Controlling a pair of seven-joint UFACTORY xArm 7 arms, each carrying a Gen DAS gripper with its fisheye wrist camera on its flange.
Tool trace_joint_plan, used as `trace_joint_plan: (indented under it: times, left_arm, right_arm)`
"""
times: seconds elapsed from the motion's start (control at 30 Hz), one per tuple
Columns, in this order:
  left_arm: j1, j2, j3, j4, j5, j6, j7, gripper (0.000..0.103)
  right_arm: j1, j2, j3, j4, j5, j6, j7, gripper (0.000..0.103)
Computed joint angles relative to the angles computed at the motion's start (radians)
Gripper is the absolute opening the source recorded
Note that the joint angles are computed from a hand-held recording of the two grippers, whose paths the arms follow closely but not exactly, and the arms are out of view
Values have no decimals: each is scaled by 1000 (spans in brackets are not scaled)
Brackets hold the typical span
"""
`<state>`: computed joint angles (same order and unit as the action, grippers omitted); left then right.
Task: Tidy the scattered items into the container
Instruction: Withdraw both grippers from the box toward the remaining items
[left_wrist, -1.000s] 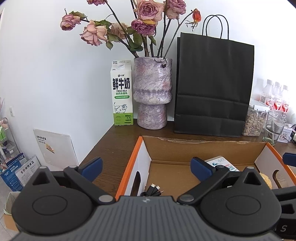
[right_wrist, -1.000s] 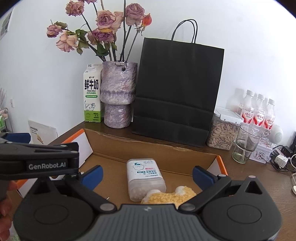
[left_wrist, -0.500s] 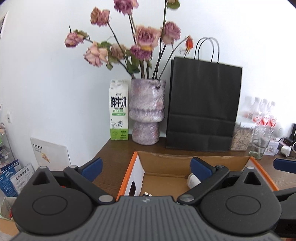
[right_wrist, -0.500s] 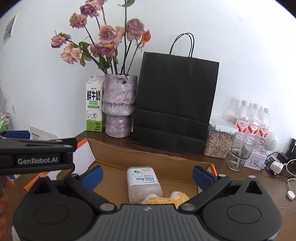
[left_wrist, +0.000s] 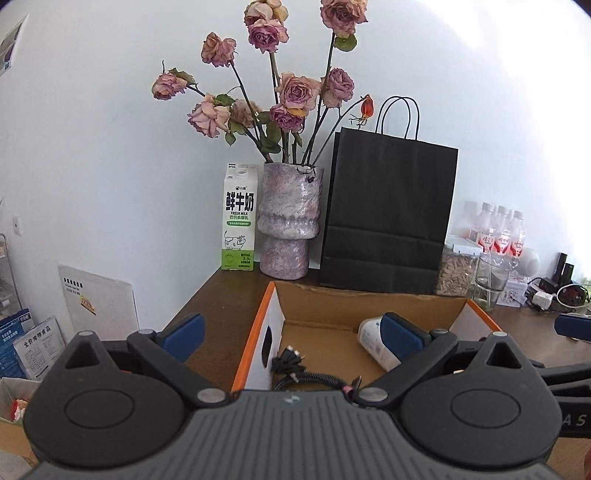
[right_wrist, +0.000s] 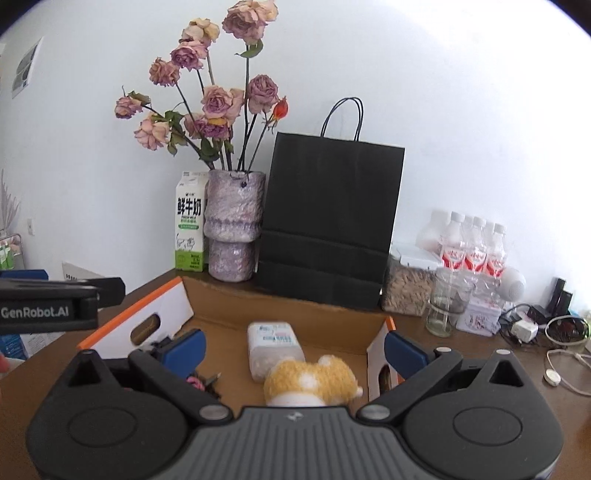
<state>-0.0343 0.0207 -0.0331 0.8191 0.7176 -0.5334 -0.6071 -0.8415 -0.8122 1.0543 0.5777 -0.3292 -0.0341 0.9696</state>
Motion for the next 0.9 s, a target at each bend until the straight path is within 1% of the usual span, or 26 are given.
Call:
trace_joint_plan:
  times: [0.17,0.2,0.3,0.33,0.37,0.53,0.63,0.73,0.9]
  left_arm:
    - [28,-41,36,-72,85,-31,-54,103]
    - [34,-46,47,-81,121,-34,-78,103]
    - [57,-51,79,-85,269,-37,-193,103]
    - [65,-51,84,-89,299,-38,-210,103]
    - [71,-56,86,-100,308,-36,-207,103]
    - [92,-72,98,-154,299,-43,-157,103]
    - [99,-74,97,-212,205,-72,-83,103]
    - [103,-68,103,-233,206,-82,-84,103]
    - [97,-85,90,-295,118,-106,35,103]
  right_arm:
    - [140,-54,-65,-100,13,27,21,103]
    - [167,-62,-77,-119,13,32,27,103]
    - [245,-86,-104,-172,9,59,46,103]
    - [267,-92,-112,-187,7,67,54,103]
    - [288,-99,-119,-204,5,70,66,103]
    - [387,-140,-154,-280,-8,92,123,103]
    - [433,-162,-169,-321,-18,109,158,103]
    - [467,-169,-175,-350,-26,125,206,103]
    - [518,-191,-174,-386,-53,123,269,103]
